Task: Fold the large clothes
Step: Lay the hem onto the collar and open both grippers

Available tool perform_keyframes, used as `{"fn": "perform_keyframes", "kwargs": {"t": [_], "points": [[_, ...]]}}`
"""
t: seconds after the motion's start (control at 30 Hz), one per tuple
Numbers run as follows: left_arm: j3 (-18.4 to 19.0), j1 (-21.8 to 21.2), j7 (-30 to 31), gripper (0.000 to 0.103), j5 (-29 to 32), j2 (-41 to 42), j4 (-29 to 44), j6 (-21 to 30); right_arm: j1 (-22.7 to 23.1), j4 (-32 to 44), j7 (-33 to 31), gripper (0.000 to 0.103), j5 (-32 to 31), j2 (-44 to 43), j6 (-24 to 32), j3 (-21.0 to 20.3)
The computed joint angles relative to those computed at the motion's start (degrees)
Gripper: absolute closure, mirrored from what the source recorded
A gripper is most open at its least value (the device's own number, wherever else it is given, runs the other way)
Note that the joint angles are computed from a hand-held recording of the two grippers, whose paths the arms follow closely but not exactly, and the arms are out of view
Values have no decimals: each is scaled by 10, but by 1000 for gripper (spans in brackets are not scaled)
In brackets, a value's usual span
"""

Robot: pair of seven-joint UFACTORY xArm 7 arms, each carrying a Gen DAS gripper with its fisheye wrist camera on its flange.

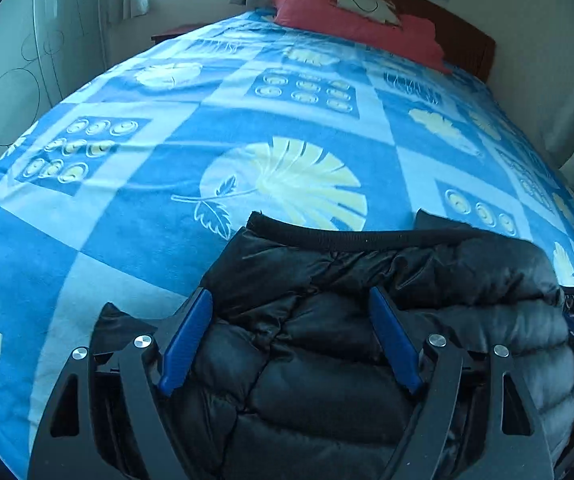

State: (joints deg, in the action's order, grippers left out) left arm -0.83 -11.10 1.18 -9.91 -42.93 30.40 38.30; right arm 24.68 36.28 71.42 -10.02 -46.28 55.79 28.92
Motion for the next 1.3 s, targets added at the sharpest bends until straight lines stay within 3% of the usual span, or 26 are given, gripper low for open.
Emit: {"fn": "perform_keyframes", "kwargs": {"t": [0.1,0.2,0.3,0.4,0.53,0.63,0.7,0.77,0.83,1.03,1.13,1.23,1.3], "points": [[-16,5,-9,20,13,15,0,-8,0,-14,11,30,-1,-7,-16,3],[-9,8,-14,21,17,6,26,38,4,-7,12,37,1,-26,1,0],[16,-1,-14,21,-10,-60,28,77,4,6,28,37,2,-84,36,7],[23,-25,11,21,-30,-144,11,109,1,38,18,37,-1,-142,144,33],[7,5,4,21,-6,-204,-34,128,13,27,-6,37,27,-195,235,45],[33,19,18,20,-5,-202,-72,110,36,-39,13,32,73,-254,234,36],[7,26,16,20,11,-203,-77,103,42,-71,28,31,90,-288,212,33],[-14,29,1,23,23,-210,-64,111,25,-45,17,35,84,-267,234,40],[6,-5,-9,23,-16,-231,-48,125,-8,9,14,38,62,-240,254,67],[-47,-77,-27,23,-54,-194,-24,87,-58,92,13,37,49,-136,130,103],[-65,-86,-51,23,-50,-151,-30,70,-113,152,-3,37,7,-87,182,160],[-71,-93,-62,23,-37,-143,-45,54,-111,143,15,37,-2,-96,219,164],[-66,-102,-64,22,-33,-146,-47,53,-108,134,19,42,-5,-105,286,162]]}}
